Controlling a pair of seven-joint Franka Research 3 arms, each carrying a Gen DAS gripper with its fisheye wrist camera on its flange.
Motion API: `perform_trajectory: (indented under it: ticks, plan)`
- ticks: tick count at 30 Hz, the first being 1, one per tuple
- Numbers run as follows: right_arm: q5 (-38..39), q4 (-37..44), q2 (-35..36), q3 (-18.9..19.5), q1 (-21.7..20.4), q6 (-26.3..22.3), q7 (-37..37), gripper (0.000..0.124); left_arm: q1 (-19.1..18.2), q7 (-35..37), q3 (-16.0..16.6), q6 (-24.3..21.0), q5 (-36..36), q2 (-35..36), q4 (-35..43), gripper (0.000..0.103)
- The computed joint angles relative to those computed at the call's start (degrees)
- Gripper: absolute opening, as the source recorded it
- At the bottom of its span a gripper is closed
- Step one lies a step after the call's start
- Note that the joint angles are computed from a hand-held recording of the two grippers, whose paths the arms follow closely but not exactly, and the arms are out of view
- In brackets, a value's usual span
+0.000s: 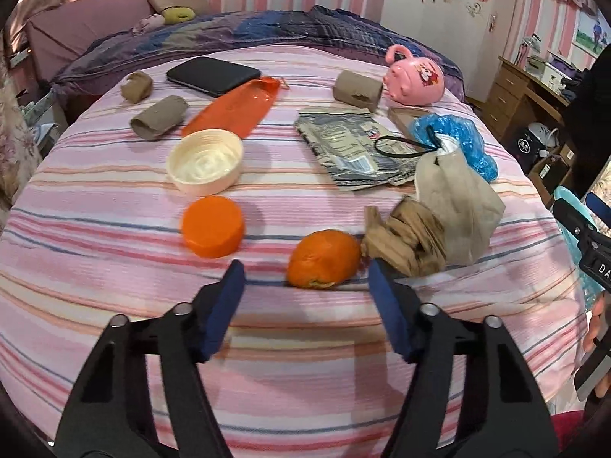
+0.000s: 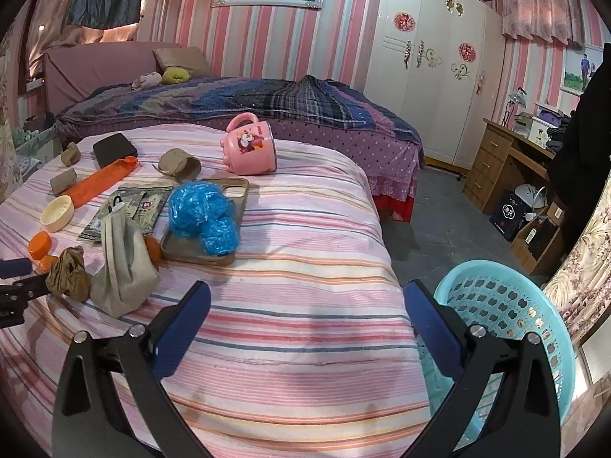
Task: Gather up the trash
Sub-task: 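Grasp the mandarin orange with the left tool while the right tool grasps the beige cloth bag, then carry the orange and the beige bag with both tools over the blue basket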
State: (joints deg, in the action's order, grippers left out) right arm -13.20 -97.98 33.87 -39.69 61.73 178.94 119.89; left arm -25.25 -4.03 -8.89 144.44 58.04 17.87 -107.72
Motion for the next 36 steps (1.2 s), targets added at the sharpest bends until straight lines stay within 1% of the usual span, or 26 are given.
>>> perform_trajectory:
  ticks: [2,4,5,6,8,9,13,15,16,18,20,21,23,24,25,26,27,28,30,32,33,34,35,36]
  plan:
    - [0.7,0.3,-0.1,1.3,-1.2,0.0,-0.6,0.099,0.2,1.1,-0.1,1.1,-0.3,0.7,0.7,0.05]
    - [1.4,1.0,-0.1,3.3,-2.9,-0.2,-1.5,0.099,-0.1,2.1,0.0,1.1,-0.3,1.2,1.5,0.036]
    - [1.6,1.4,-0.1,4.4,-3.8,-0.3,-2.2,0.099,-0.3,2.3,0.1,1.2,0.0,1.1,1.4,0.035]
    - [1.7,1.7,-0.1,5.6,-4.8,-0.3,-2.8,0.099,-0.5,1.7,0.4,1.6,0.8,1.0,1.2,0.031]
    - [2.0,2.2,-0.3,7.7,-6.2,-0.1,-4.1,0.099,-0.8,0.1,0.7,2.0,2.2,0.2,0.3,0.029]
    - [2.1,2.2,-0.5,8.7,-6.8,0.2,-4.8,0.099,-1.0,-0.6,0.8,1.4,2.8,-0.4,-0.2,0.029]
    - [3.4,1.6,-1.3,12.6,-8.7,2.6,-9.3,0.099,-1.3,-5.3,0.3,-3.5,5.7,-4.0,-3.4,0.029]
    - [4.6,2.3,-1.1,15.0,-9.9,3.0,-11.8,0.099,-1.3,-8.8,-0.4,-7.3,7.8,-6.6,-5.6,0.029]
    - [5.2,3.1,-0.9,16.9,-11.0,2.8,-13.2,0.099,-0.9,-9.9,-0.9,-8.6,8.3,-7.6,-6.4,0.029]
    - [6.7,5.1,-0.4,22.8,-14.9,2.0,-17.2,0.099,-0.1,-12.9,-1.9,-11.2,9.3,-9.6,-8.2,0.029]
    - [7.9,6.9,0.5,25.7,-16.6,1.0,-20.1,0.099,0.5,-15.2,-2.9,-14.0,10.0,-11.1,-9.4,0.029]
    - [8.4,8.0,1.2,26.6,-16.9,0.3,-21.2,0.098,0.7,-15.9,-3.5,-15.5,10.3,-11.5,-9.6,0.029]
    - [9.3,11.3,2.9,29.3,-18.3,-2.9,-23.3,0.098,1.4,-16.3,-4.2,-16.5,10.4,-12.1,-10.1,0.029]
    - [9.7,12.6,3.6,30.9,-19.2,-4.4,-24.3,0.095,1.7,-16.4,-4.4,-16.7,10.4,-12.1,-10.1,0.029]
    - [10.5,14.6,4.6,33.9,-21.2,-6.9,-26.1,0.091,2.0,-16.4,-4.6,-16.6,10.4,-12.1,-10.1,0.029]
    - [11.5,16.2,5.3,36.9,-23.1,-9.3,-27.9,0.08,2.3,-16.0,-4.8,-16.8,10.2,-12.0,-9.9,0.029]
    - [12.5,17.8,6.1,39.1,-24.6,-11.5,-29.4,0.064,2.4,-15.6,-4.9,-17.1,10.0,-11.6,-9.5,0.029]
    - [14.7,20.0,7.3,41.8,-26.2,-14.4,-31.5,0.057,2.4,-15.1,-5.0,-17.4,9.9,-11.4,-9.2,0.029]
    - [15.3,20.3,7.7,42.6,-26.6,-14.7,-31.8,0.046,2.4,-14.7,-5.1,-17.6,10.0,-11.1,-8.8,0.029]
    - [16.3,19.0,7.0,43.7,-27.2,-12.3,-33.7,0.039,2.2,-14.9,-5.2,-17.8,10.4,-11.1,-8.7,0.029]
    - [16.0,18.1,6.5,42.5,-26.4,-10.9,-33.3,0.036,2.1,-14.9,-5.3,-17.9,10.6,-11.3,-8.8,0.029]
    - [15.2,16.5,5.6,40.2,-24.8,-9.0,-32.1,0.034,2.0,-14.9,-5.4,-18.3,10.9,-11.3,-8.7,0.029]
    - [15.1,15.5,4.9,39.6,-24.5,-7.7,-32.0,0.028,1.8,-15.1,-5.5,-18.5,11.2,-11.3,-8.6,0.029]
    - [15.5,14.6,4.3,40.1,-25.2,-6.8,-32.6,0.022,1.7,-15.3,-5.5,-18.7,11.4,-11.3,-8.5,0.029]
